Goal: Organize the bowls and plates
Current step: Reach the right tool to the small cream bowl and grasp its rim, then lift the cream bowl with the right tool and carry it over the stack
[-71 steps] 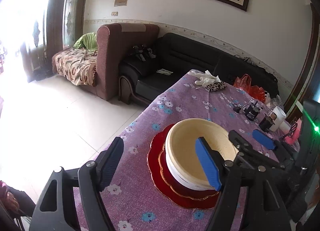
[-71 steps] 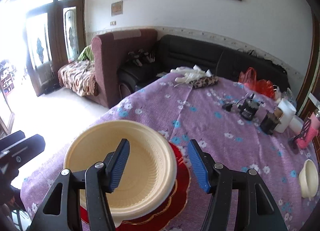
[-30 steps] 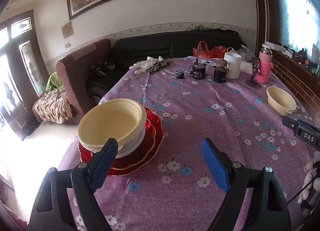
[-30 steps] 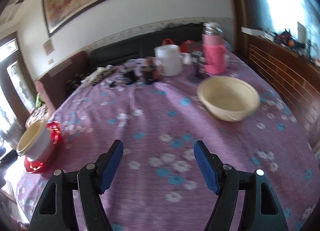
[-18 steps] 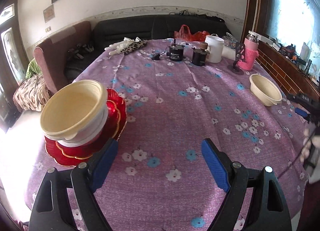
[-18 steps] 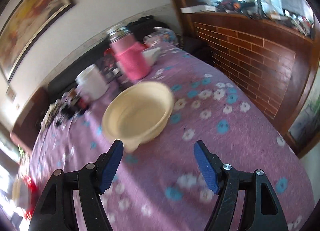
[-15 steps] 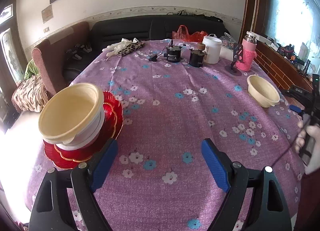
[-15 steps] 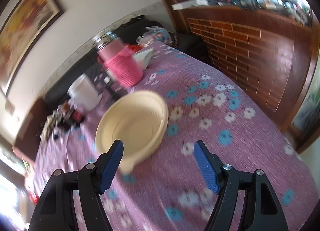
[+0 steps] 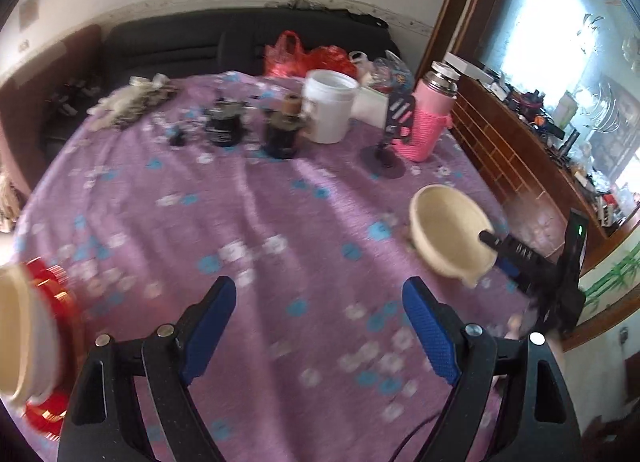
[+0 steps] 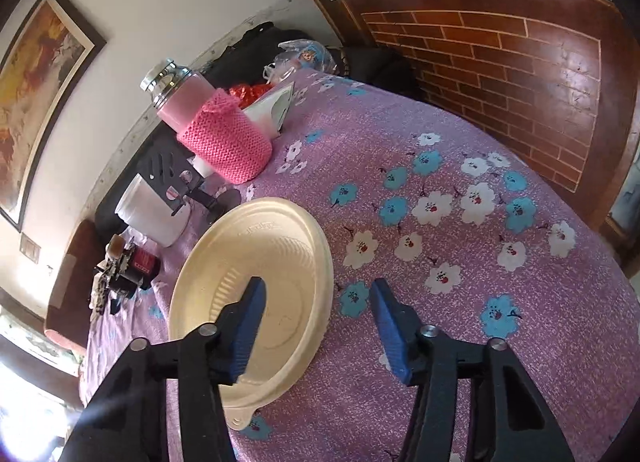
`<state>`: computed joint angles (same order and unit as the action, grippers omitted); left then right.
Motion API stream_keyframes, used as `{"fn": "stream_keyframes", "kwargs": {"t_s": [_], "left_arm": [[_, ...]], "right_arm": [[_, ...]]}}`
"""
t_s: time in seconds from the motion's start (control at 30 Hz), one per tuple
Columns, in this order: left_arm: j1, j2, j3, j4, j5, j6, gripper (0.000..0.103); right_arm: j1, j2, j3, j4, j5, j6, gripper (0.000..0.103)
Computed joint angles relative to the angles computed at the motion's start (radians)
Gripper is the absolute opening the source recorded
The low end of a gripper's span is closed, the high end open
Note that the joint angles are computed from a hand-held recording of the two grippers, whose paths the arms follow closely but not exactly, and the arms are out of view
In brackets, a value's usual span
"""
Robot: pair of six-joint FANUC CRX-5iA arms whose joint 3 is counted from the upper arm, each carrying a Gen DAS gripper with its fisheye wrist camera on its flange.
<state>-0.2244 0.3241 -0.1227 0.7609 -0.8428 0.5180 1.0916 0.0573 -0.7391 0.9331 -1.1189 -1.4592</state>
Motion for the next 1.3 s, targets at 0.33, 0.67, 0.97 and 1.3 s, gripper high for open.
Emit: {"fn": "stream_keyframes", "kwargs": {"t_s": [0.33, 0.67, 0.97, 1.3], "left_arm": [[-0.194, 0.329, 0.402, -0.145, -0.151, 0.279, 0.037], [-0.253, 0.473, 0.576, -0.226, -0.245, 0.401, 0.036], [-0.242, 0.339, 0.392, -0.211, -0.081, 0.334, 0.012], [-0.126, 0.126, 0.110, -0.116, 0.082, 0.172, 0.015]], "right_arm": [[-0.052, -0.024, -0.049, 0.061, 0.113, -0.016, 0.052], [-0.089, 0.001, -0.030, 0.074, 0.172, 0.045, 0.034], [-0.075, 0.028, 0.011, 0.068, 0.124, 0.110, 0.022], [-0.112, 0.087, 0.057, 0.320, 0.200, 0.148, 0.022]]}}
